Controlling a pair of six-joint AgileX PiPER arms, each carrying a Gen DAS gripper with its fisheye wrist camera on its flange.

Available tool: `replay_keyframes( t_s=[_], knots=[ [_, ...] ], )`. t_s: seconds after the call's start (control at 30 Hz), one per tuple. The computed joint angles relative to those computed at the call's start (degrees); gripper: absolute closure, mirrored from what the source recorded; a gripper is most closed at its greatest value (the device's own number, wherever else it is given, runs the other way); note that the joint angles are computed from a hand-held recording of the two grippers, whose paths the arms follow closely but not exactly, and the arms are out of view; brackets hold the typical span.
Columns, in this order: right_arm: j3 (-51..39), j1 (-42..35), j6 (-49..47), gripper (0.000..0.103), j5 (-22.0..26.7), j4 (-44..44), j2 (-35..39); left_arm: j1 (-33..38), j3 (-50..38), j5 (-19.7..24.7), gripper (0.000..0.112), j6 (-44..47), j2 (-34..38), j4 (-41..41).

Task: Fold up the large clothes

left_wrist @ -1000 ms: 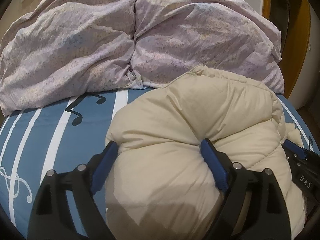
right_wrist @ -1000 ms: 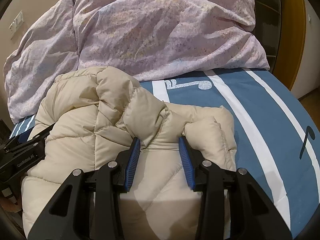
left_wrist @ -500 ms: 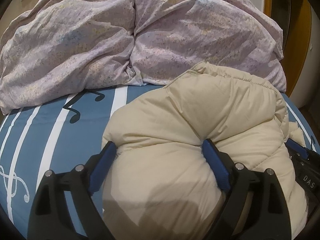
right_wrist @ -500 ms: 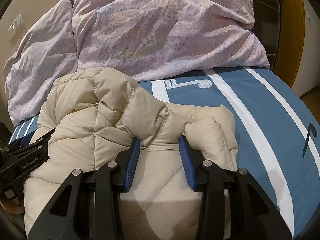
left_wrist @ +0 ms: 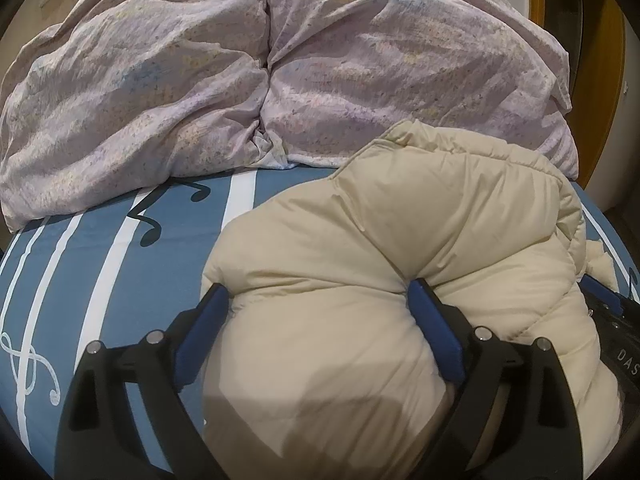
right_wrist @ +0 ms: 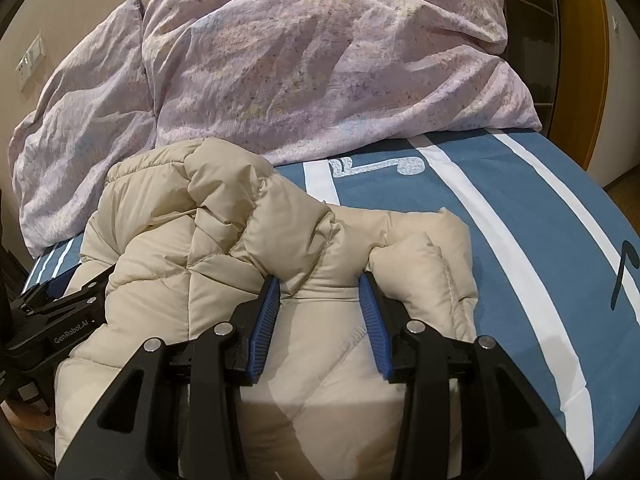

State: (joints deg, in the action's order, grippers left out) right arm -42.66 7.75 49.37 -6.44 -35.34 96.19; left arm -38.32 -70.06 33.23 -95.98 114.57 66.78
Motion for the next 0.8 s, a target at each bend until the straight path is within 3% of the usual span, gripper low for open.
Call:
replay_keyframes(
  t_s=[0.8],
  knots=[
    [0.23,-1.19,8.27,0.059,-2.11,-7.82,0.30,0.39,-0.84,-0.16,0.020,1.29,0.70,-1.02]
  ],
)
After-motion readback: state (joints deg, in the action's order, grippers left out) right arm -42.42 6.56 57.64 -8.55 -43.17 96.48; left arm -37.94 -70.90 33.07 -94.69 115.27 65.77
